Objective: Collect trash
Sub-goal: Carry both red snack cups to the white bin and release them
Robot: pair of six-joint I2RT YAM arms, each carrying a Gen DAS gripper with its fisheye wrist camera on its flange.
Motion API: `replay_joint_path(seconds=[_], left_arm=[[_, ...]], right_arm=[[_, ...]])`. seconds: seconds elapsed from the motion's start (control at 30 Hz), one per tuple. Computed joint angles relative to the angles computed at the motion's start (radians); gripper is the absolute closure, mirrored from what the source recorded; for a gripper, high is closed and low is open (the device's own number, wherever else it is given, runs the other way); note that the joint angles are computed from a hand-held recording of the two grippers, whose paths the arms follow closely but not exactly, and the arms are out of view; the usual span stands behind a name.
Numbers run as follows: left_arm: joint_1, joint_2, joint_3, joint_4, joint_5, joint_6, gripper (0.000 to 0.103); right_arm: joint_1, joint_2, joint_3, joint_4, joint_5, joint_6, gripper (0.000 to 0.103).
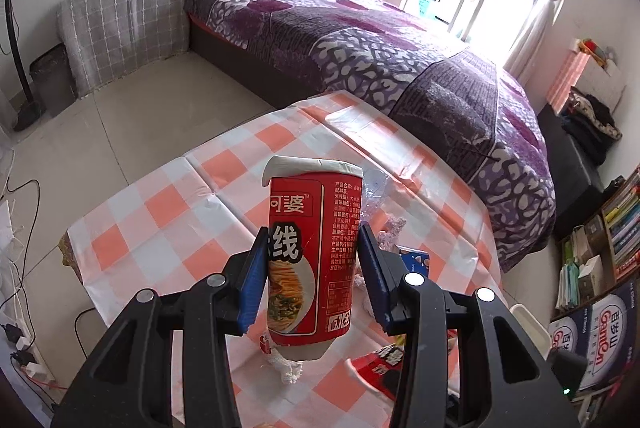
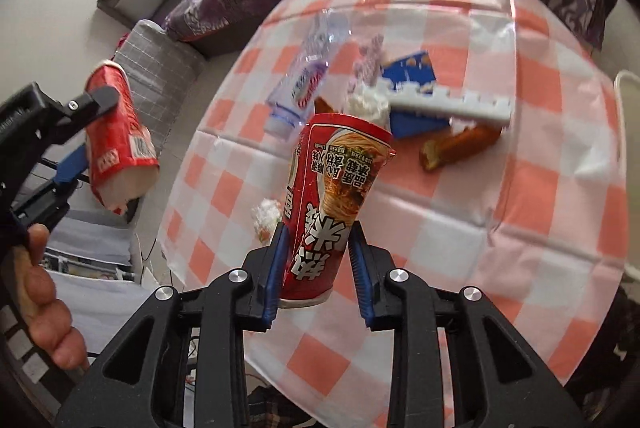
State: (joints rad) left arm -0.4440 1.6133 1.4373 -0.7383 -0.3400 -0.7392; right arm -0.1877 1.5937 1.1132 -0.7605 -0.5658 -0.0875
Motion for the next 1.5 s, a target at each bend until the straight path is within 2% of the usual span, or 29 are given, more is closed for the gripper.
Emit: replay_joint_path(seconds=[0.2,0.4,0.67,0.73,0.9,1.07,1.5], left_arm=[[-0.072,0.017,0.033,0.01,-0.108,-0.028,0.059],[-0.154,0.067,0.08,0.003,-0.197,-0.057,0.059],[-0.228,0.124,0.132,0.012,-0.245,-0.068,0.059],[-0.243,0.141,0.146,0.016,-0.256,-0.069,0.059],[-0.269,0.199,0.203,0.004,-0.264,-0.067,0.059],[-0.288,0.244,0.254,0.002,-0.25,-0.064,0.059],[-0.345,0.397,0.439,-0.03,-0.206,-0.045,0.059]], right_arm=[[-0.084,0.011,0.119,0.01,0.004,-0.095,0.074],[-0.153,0.006,0.16,0.051,0.013,-0.197,0.074],[-0.266,-0.001,0.134,0.152,-0.036,-0.288,0.074],[-0.291,0.025,0.169,0.121,-0.054,-0.288,0.074],[-0.349,0.044,0.215,0.091,-0.101,-0.29,0.074],[-0.41,0.083,0.269,0.056,-0.103,-0.296,0.074],[-0.547,0.276,0.484,-0.086,-0.02,-0.298,0.073]])
